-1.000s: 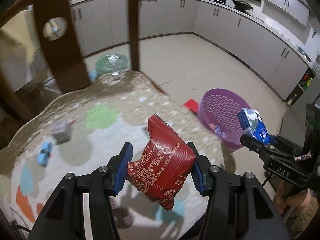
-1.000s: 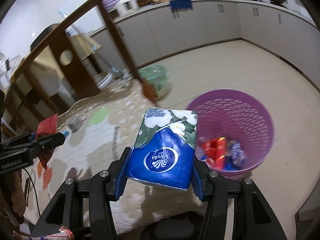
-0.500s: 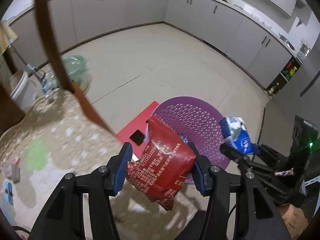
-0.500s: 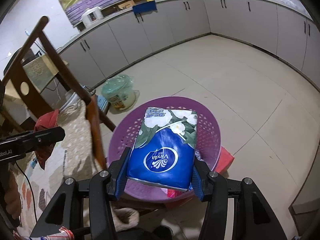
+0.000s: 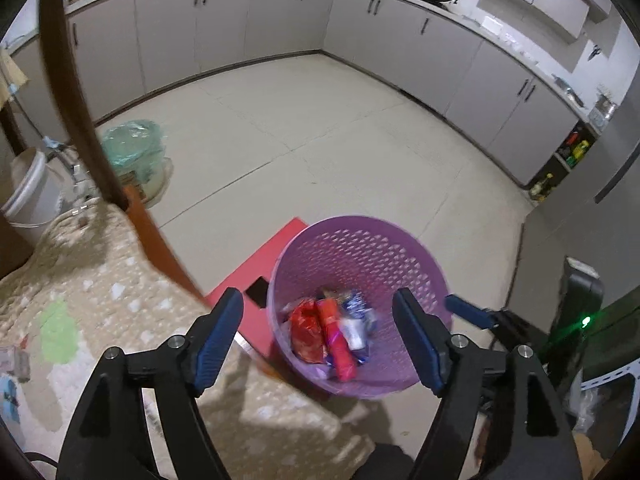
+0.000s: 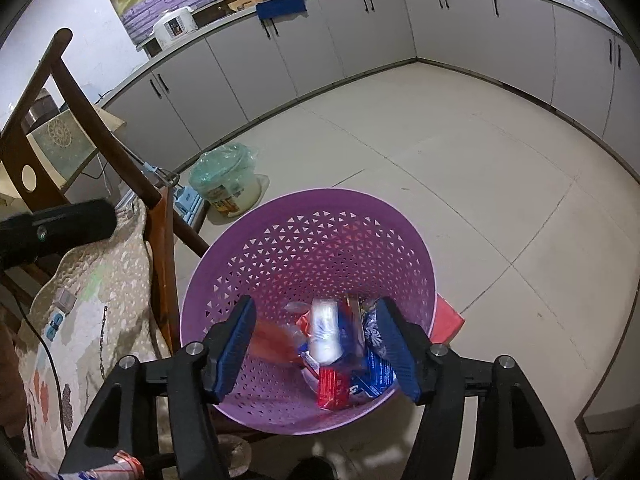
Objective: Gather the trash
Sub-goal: 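Open both tools over the purple basket to drop the items, then move both tools back over the mattress toward the remaining items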
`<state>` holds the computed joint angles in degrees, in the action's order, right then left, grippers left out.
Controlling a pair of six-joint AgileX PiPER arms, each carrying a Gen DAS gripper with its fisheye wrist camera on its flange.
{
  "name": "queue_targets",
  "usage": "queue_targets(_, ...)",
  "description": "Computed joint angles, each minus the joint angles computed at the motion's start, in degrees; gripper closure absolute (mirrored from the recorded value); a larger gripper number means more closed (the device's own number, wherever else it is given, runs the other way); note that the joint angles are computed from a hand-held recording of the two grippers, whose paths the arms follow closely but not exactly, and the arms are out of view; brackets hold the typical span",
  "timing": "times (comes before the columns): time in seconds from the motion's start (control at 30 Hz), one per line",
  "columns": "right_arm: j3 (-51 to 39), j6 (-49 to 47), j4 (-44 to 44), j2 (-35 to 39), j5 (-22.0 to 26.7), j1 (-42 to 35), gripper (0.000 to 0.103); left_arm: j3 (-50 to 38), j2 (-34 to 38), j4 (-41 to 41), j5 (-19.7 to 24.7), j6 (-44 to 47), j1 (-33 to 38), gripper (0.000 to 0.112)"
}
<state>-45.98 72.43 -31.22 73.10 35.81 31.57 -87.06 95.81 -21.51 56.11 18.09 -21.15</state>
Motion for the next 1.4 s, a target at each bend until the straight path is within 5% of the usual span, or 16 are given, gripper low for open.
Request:
queue_targets(0.17, 1.24, 2.92, -0.47, -2.71, 2.35, 2.29, 0.035, 6.23, -6.17, 6.96, -1.21, -3.09, 1.13, 0.037)
queue_targets(0.47, -2.62, 9.19, -3.37, -2.65, 8.95, 10.87, 0.032, 16.66, -18.44, 7.89, -1.92, 1.83, 11.02, 0.034)
queue_targets(0.83, -19.57, 7.82, -5.23, 8.27, 17.34, 23.78, 0.027, 25.55, -28.67, -7.61, 4.45, 25.18, 41.54, 0.026)
queue_targets(1.13, -34.71, 2.78, -3.26, 19.77, 20.66, 29.9, 0.024, 27.13, -24.01, -14.25, 5.64, 44.74, 67.25, 0.023)
queue_targets(1.4, -42.81, -1.93, 0.41, 27.0, 21.27, 32.37, 0.023, 21.68, -11.67, -11.16, 1.01, 48.51, 76.61, 0.023)
